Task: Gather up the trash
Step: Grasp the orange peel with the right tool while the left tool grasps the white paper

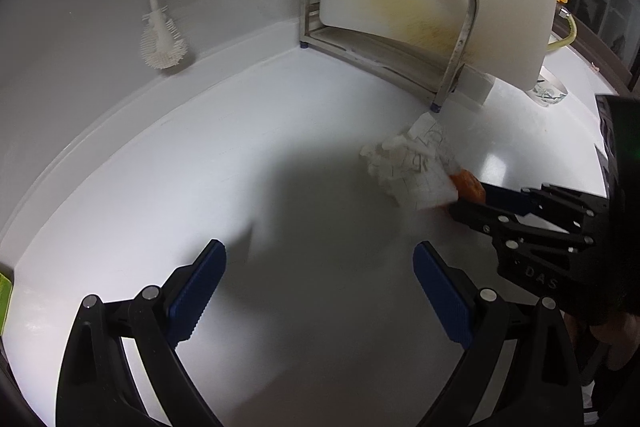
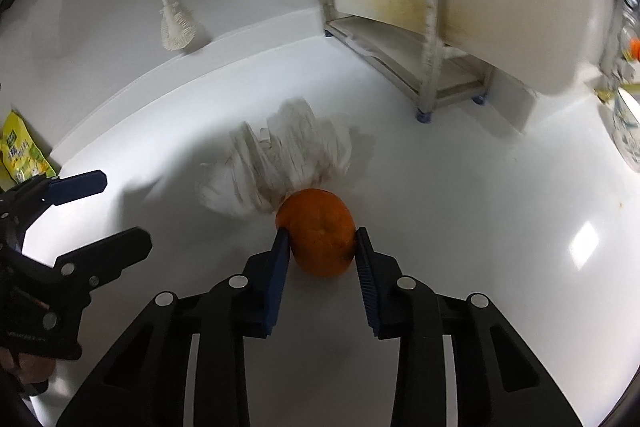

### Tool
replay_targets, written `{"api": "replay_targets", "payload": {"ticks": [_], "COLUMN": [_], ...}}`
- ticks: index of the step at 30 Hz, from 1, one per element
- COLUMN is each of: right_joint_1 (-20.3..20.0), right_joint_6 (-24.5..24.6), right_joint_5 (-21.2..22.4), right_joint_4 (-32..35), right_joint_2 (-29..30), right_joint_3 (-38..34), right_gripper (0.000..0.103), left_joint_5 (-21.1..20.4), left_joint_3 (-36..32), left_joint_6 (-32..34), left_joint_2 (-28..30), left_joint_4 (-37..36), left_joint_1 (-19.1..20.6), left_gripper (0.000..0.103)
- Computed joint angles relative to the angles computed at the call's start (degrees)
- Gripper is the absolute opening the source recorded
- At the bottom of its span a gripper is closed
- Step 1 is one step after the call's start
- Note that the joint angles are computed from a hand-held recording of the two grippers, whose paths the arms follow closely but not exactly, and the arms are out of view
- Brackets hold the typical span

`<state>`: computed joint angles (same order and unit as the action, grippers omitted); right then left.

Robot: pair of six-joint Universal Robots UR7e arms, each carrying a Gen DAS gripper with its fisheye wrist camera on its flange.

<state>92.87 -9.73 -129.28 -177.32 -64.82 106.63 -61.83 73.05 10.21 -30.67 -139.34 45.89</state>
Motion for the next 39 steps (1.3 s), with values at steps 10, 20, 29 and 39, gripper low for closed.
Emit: {"api": "replay_targets", "payload": {"ticks": [10, 20, 29, 39], "right_joint_1": [-0.91, -0.56, -0.26, 1.86], "right_joint_6": [7.83, 11.42, 14.95, 16.55], "right_joint_5": [-1.72, -2.88, -1.81, -4.18], "right_joint_4": [-4.75, -7.81, -8.88, -8.82], "right_joint_2": [-6.42, -10.87, -12.93, -13.28], "right_joint_3": [7.63, 13.58, 16.33, 17.62], "right_gripper": [0.032, 0.032, 0.032, 0.032], "left_joint_5": [-2.27, -3.43, -2.68, -1.55], "left_joint_3": [-2.46, -8.15, -13.36, -12.43], "left_joint_6": [0.18, -1.46, -4.14, -4.31], "left_joint_2": [2.83, 8.18, 12.24, 12.14], "left_joint_4": [0.28, 0.73, 4.38, 4.24], "left_joint_1": [-0.57, -1.37, -1.61, -2.18], "left_gripper": [0.093, 0.093, 0.092, 0.052]}}
